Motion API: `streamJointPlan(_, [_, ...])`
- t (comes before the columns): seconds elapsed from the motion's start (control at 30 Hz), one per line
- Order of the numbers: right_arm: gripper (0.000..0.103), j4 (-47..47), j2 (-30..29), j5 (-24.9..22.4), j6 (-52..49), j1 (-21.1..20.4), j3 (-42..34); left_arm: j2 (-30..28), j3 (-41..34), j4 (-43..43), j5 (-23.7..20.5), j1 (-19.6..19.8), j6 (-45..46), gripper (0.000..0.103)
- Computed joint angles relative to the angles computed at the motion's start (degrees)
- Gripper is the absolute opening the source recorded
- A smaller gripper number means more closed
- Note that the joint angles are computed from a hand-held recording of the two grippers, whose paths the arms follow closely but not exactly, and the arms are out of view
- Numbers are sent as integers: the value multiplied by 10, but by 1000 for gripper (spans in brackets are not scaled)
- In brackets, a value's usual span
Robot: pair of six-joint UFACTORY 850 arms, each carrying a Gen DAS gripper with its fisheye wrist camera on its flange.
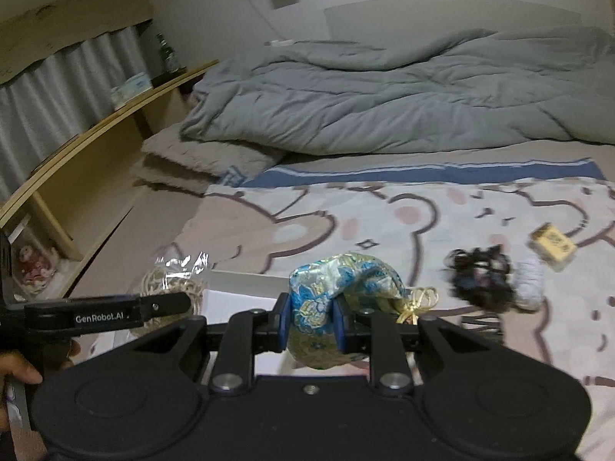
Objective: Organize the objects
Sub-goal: 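Carry the bag with the left tool into the white box while the right tool carries the pouch there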
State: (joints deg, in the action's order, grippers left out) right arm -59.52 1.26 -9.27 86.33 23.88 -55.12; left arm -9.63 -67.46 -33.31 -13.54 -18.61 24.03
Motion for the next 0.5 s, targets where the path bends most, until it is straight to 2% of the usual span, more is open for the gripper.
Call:
streamJointPlan(0.07, [23,0,-16,3,3,9,-15,0,-2,38,1,10,-16,50])
streamJointPlan(0.17, [23,18,-43,4,-13,24,-41,-1,-1,46,4,29,-5,50])
streamJointPlan(0.37, [23,79,-104,13,-65,46,-94,-11,-9,26,1,71,38,50])
streamJointPlan(0.5, [23,158,-149,24,-135,55,-134,-25,-16,-8,-5,96,90,50])
